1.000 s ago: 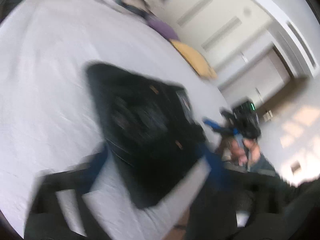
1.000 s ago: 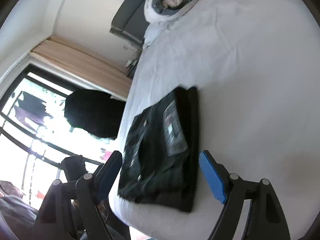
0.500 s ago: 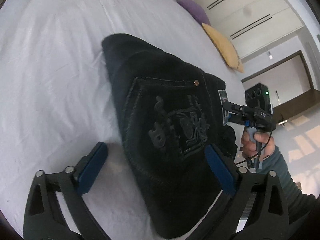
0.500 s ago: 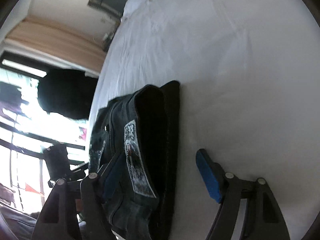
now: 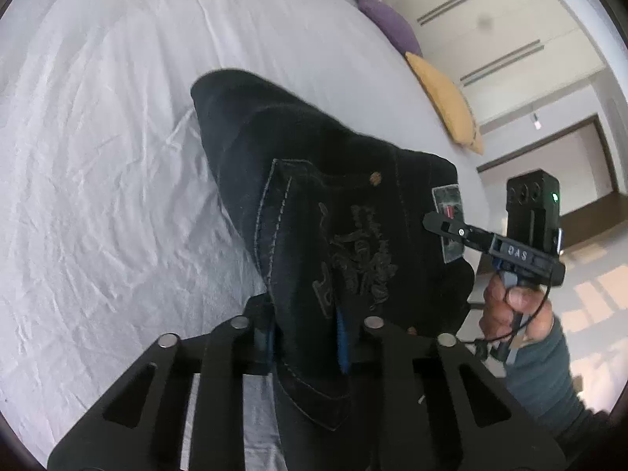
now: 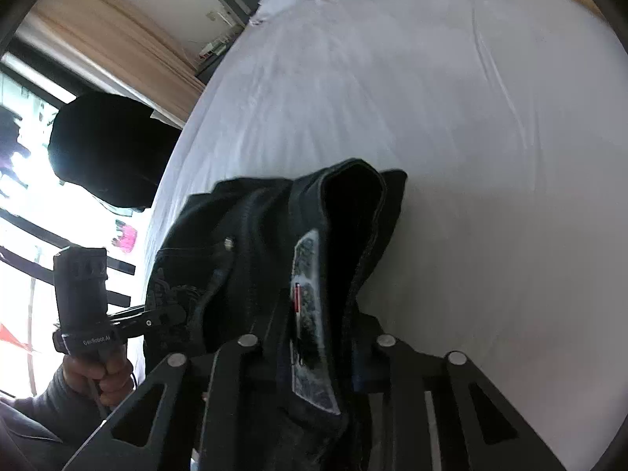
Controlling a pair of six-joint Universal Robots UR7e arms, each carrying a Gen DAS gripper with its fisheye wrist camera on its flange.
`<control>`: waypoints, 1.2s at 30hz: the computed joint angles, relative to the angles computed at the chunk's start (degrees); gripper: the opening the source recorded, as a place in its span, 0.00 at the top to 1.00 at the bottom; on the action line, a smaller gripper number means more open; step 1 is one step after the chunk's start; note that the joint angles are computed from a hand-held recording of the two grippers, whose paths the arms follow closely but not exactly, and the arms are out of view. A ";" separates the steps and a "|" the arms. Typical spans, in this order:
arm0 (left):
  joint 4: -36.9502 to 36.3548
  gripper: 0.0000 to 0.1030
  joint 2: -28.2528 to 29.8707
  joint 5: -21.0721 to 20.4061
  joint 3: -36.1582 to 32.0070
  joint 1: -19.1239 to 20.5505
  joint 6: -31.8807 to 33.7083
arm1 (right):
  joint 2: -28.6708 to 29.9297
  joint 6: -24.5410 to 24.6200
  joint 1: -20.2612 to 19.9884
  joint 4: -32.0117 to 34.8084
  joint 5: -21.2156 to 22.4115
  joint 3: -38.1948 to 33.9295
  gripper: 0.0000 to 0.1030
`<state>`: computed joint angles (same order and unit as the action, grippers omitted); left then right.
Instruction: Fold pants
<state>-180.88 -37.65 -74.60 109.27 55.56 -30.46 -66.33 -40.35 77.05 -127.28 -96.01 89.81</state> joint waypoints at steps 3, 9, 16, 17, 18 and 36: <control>-1.85 0.83 -2.46 0.06 1.65 -0.44 0.43 | -1.23 -1.24 1.52 -0.82 1.00 0.51 0.78; -0.28 0.83 -9.24 8.24 3.08 -1.97 4.85 | 2.36 -1.28 6.25 -0.50 3.51 -3.25 0.78; 4.39 0.83 -11.21 12.71 0.27 1.65 8.21 | 14.04 2.02 9.36 1.20 3.94 -13.67 0.78; 4.39 0.83 -10.99 12.84 0.04 2.15 8.36 | 15.13 2.20 9.44 1.39 3.76 -14.68 0.78; 4.39 0.83 -10.96 12.75 -0.12 3.08 8.73 | 16.38 2.43 9.49 1.61 3.52 -15.78 0.78; -8.69 0.21 -9.10 20.00 5.36 5.97 11.47 | 15.23 10.68 3.37 -5.37 8.92 -11.73 0.20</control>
